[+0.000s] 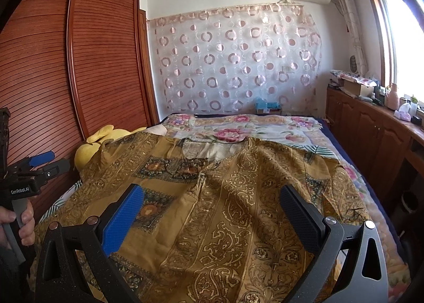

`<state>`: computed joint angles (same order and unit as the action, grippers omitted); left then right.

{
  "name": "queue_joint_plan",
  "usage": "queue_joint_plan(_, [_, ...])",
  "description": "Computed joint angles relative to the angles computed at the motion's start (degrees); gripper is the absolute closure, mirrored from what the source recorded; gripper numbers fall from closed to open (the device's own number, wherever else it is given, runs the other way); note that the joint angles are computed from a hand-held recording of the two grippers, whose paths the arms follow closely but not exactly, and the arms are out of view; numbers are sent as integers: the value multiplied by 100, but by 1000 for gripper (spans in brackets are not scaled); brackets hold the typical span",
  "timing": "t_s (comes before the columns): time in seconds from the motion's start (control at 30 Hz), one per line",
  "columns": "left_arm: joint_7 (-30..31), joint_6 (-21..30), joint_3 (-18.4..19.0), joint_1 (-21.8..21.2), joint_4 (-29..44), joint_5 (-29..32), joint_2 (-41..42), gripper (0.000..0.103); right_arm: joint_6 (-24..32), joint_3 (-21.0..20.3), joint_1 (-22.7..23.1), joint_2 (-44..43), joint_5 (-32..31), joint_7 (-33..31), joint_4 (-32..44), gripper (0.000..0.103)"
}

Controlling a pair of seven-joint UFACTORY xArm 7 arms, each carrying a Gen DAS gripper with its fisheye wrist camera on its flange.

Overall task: Fold small clothes
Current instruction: 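Lower the left gripper onto the shirt's side edge and close on it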

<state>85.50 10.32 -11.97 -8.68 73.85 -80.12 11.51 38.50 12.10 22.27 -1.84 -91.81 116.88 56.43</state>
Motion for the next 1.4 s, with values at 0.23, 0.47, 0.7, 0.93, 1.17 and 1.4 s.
queue_joint_plan(0.23, [-823, 197, 80, 341, 384, 1037, 486, 0, -312, -81, -58, 95, 194, -376, 144, 0])
queue_joint_plan(0.47, [-1631, 556, 30, 751, 884, 2044, 989, 7, -774, -175, -137, 272, 352, -833, 320, 0])
queue_joint_plan(0.7, [-2834, 971, 216, 889, 1664, 3345, 1680, 20, -1340, -321, -189, 508, 617, -1457, 606, 0])
queue_joint_plan(0.93, [-4247, 1807, 470, 900, 3010, 4637, 2701, 37, -1861, -412, -250, 514, 776, -1744, 654, 0])
queue_joint_plan(1.17, [-5243, 2956, 292, 1014, 4564, 5512, 3727, 48, -2193, -524, -241, 838, 1028, -2327, 1010, 0])
queue_joint_plan(1.4, [-5633, 3592, 59, 1143, 5248, 5740, 4137, 77, -2285, -616, -186, 863, 960, -2447, 948, 0])
